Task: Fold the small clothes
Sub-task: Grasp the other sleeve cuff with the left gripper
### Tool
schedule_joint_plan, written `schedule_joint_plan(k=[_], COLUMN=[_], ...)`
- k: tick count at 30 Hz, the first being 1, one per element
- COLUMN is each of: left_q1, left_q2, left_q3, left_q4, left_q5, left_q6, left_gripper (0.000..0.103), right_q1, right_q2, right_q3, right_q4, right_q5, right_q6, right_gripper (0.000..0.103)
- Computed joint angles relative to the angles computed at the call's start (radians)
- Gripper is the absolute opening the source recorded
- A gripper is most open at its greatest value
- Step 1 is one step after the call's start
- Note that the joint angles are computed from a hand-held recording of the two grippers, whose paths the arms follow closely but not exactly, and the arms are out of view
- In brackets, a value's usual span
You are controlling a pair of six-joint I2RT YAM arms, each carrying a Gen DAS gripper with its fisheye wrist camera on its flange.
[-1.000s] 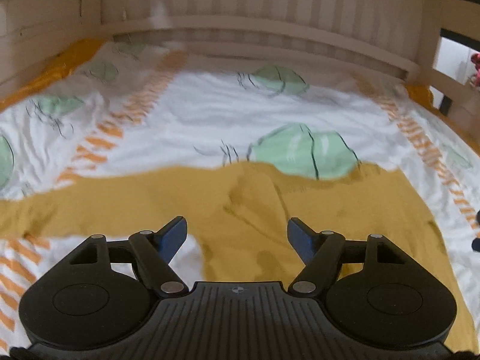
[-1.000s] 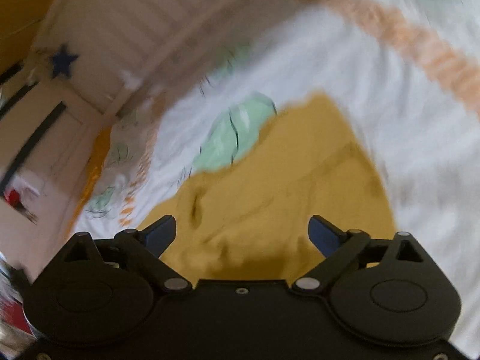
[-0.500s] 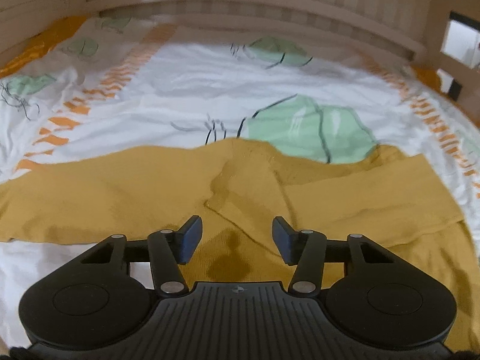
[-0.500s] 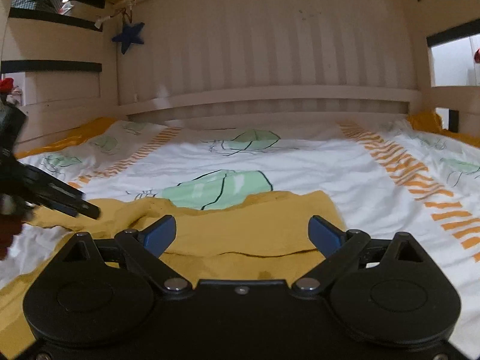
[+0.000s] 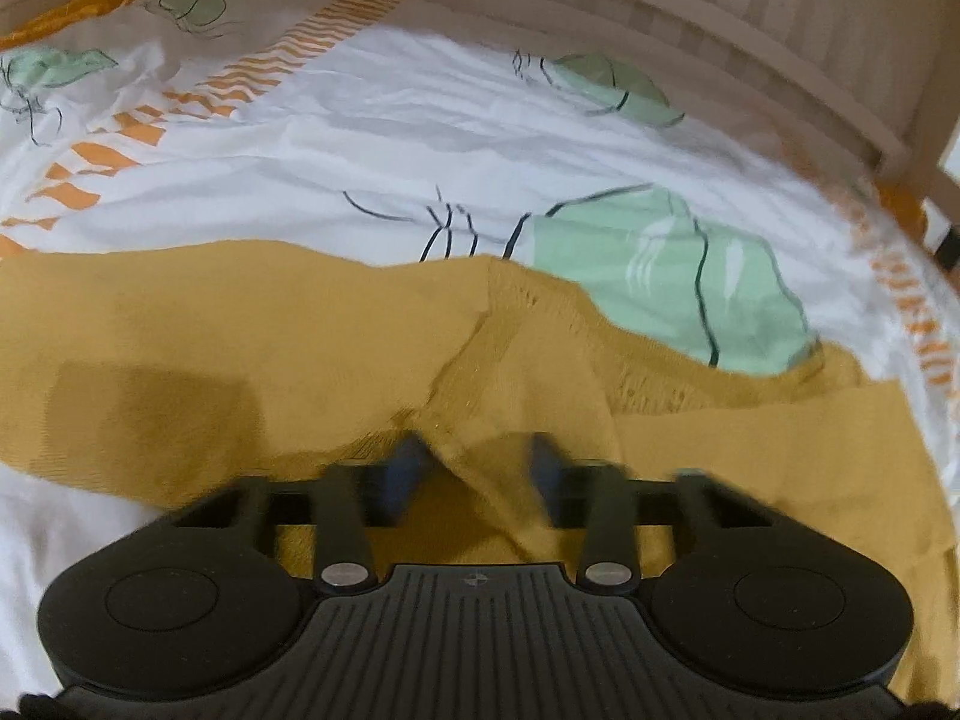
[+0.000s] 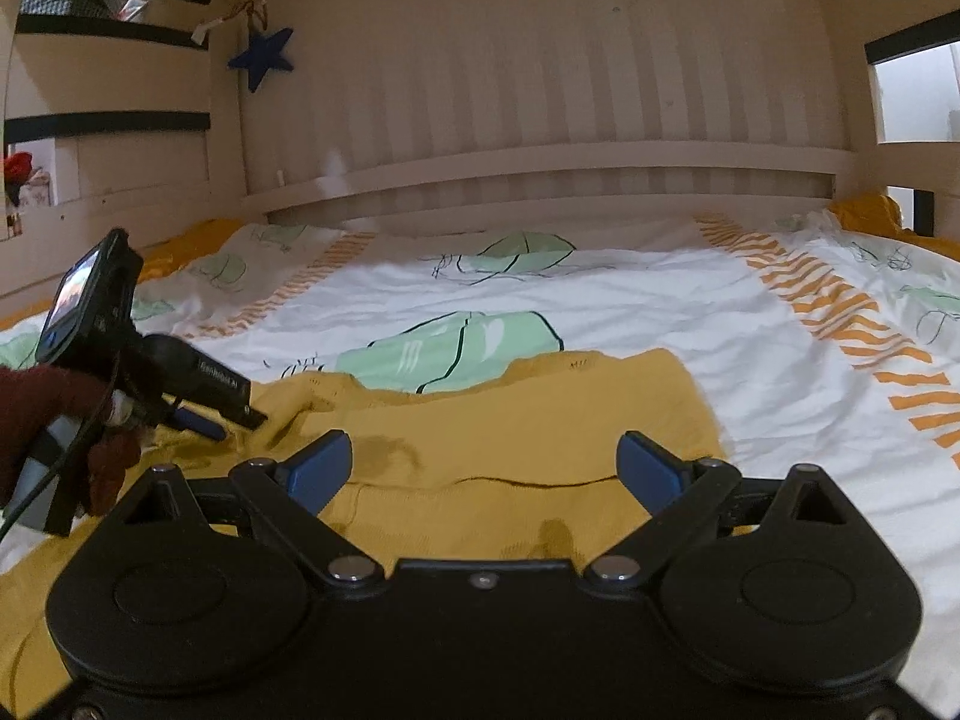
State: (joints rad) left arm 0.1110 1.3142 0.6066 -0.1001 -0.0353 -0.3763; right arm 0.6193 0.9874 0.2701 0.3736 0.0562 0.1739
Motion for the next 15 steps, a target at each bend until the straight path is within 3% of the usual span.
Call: schedule_joint_plan(k=[1,6,11,15], left_q1=[0.0,-0.015,-0.009,0.002], left_q2=[0.001,-0.11,-0.277,-0.237], left_q3=[0.0,-0.058,-0.097,-0.079], left_q4=[0.001,0.015,-0.093,-0.153], left_q5=[-0.007,-0.072,-0.13,-0.171], left_q6=[-0.023,-0.088,-0.091,-0.056], left_gripper=[0.004,0.004,0.004,0.007], right_q1=[-0.002,-0.036,-0.073,-0.085], right_q2=[0.003,0.03,0.055,0.071], right_q3=[0.0,0.017,0.036,0.046], right_q4=[0.0,-0.024,-0.056,-0.073], right_q5=[-0.002,-0.028,-0.054,-0.071], right_q6=[0.003,0.033,0.069,0.078], right_gripper=[0.096,0.096,0.096,0.096])
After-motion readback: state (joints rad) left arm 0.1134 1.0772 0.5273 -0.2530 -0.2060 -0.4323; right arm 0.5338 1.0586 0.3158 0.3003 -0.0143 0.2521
